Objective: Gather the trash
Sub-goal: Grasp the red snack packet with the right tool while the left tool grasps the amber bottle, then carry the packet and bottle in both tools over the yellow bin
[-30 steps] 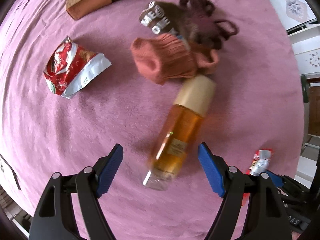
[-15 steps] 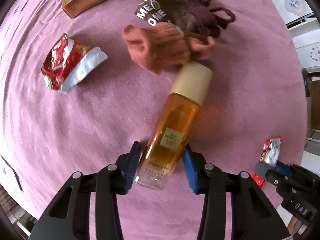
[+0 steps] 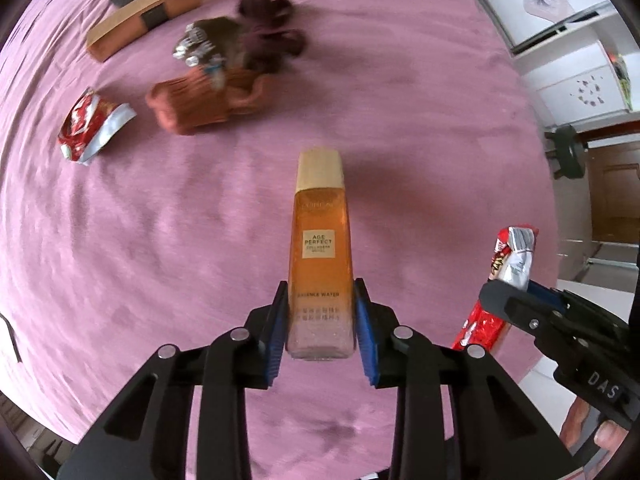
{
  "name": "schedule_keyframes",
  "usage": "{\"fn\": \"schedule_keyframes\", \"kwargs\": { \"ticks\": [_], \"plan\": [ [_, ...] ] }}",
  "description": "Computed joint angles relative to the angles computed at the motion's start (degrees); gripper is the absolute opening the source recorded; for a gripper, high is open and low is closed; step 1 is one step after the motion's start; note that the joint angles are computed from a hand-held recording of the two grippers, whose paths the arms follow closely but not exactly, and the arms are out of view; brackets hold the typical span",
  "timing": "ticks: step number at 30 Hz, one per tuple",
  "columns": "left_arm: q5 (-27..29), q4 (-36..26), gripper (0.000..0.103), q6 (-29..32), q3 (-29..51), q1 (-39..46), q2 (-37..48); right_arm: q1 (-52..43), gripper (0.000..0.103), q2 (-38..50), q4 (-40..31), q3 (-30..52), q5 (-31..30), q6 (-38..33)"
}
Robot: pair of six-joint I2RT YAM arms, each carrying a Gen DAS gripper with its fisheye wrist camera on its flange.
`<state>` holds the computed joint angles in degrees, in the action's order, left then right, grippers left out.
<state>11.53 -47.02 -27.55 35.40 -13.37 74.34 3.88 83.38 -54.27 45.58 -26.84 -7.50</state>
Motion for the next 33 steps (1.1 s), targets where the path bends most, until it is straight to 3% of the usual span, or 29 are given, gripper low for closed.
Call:
{"fn": "schedule_keyframes", "kwargs": {
  "ticks": [3,10,17,26,33],
  "plan": [
    [0.19,0.18,0.031,-7.49,2.45,-7.88,-0.13,-3.32,0.031,-0.69,-2.16,1.04,0.01,-2.68],
    [0.35,5.02,0.031,-17.57,7.97,-19.26,6.54,-18.10,0.031,1.95,-7.87,4.77,1.19,-15.34],
    [0.38,7.43,0.031,-24.38,17.75,-27.27,15.76,-31.95,0.031,10.14,-12.84,13.29,2.81,-26.69],
    [1.55,6.00,0.031,-25.38,37.59,-31.99,32.83,-42.94,0.031,24.02,-17.92,30.03,3.88,-33.85],
    [1.99,-0.77,0.031,-22.73,58.07,-33.82,46.47,-48.12,0.031,35.52,-21.64,45.72,4.80,-34.69]
  ]
}}
